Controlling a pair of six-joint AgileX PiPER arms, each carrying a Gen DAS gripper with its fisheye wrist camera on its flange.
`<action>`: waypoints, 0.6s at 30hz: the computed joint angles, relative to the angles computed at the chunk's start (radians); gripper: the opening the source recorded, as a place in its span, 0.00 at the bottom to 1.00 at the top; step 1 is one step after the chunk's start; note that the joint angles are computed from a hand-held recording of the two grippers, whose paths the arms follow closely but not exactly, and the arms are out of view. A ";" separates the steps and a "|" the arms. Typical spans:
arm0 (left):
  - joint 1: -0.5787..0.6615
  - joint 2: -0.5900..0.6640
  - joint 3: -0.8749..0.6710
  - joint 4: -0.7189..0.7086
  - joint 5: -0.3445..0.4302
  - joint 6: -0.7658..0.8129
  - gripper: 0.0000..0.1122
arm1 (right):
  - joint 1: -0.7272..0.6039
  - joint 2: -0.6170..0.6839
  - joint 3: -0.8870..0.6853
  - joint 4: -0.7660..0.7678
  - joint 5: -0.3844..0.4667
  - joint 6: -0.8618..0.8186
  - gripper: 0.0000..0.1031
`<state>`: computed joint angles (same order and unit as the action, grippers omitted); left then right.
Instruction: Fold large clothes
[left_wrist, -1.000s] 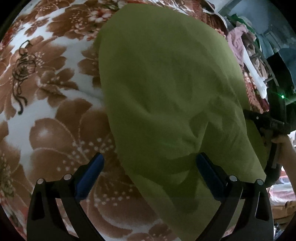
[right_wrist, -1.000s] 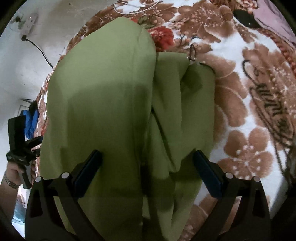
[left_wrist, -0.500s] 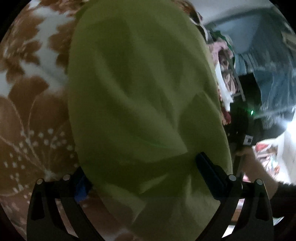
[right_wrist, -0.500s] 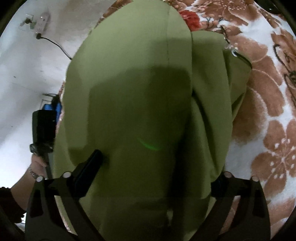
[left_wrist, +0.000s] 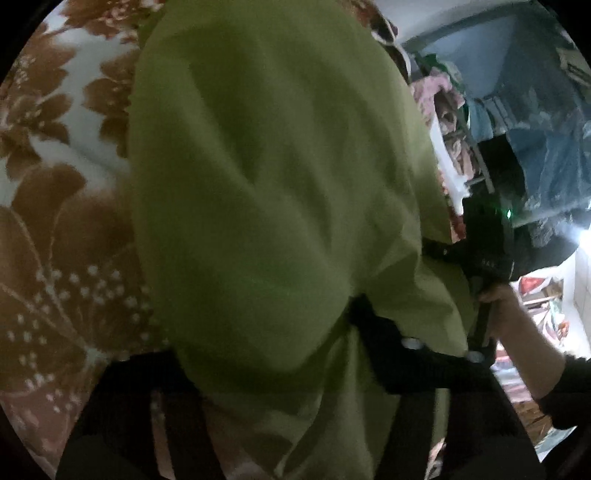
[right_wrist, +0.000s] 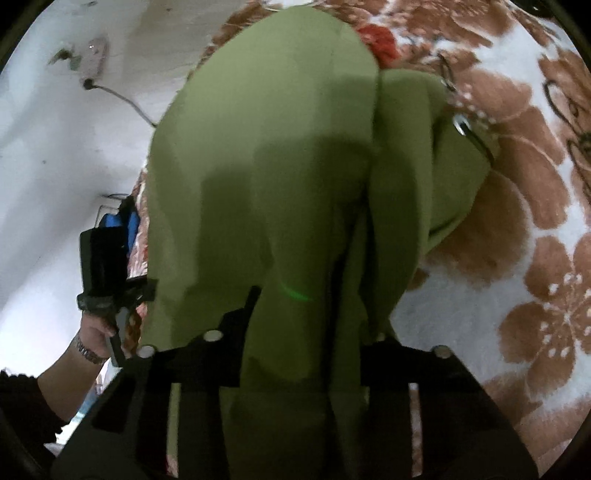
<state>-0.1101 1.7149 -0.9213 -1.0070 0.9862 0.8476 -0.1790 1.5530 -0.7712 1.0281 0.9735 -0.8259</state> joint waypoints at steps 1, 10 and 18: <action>0.001 0.002 0.006 -0.012 -0.002 0.007 0.46 | -0.004 -0.004 0.003 0.006 0.010 0.001 0.29; -0.031 -0.146 0.041 -0.033 -0.034 -0.005 0.37 | 0.067 -0.124 -0.039 -0.029 0.024 0.109 0.29; 0.016 -0.219 0.032 0.000 0.009 -0.035 0.31 | 0.084 -0.056 -0.016 0.128 0.034 0.022 0.29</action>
<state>-0.0942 1.4957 -0.8888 -1.0066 0.9952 0.8129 -0.0950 1.4973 -0.7872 1.1558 1.0074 -0.8037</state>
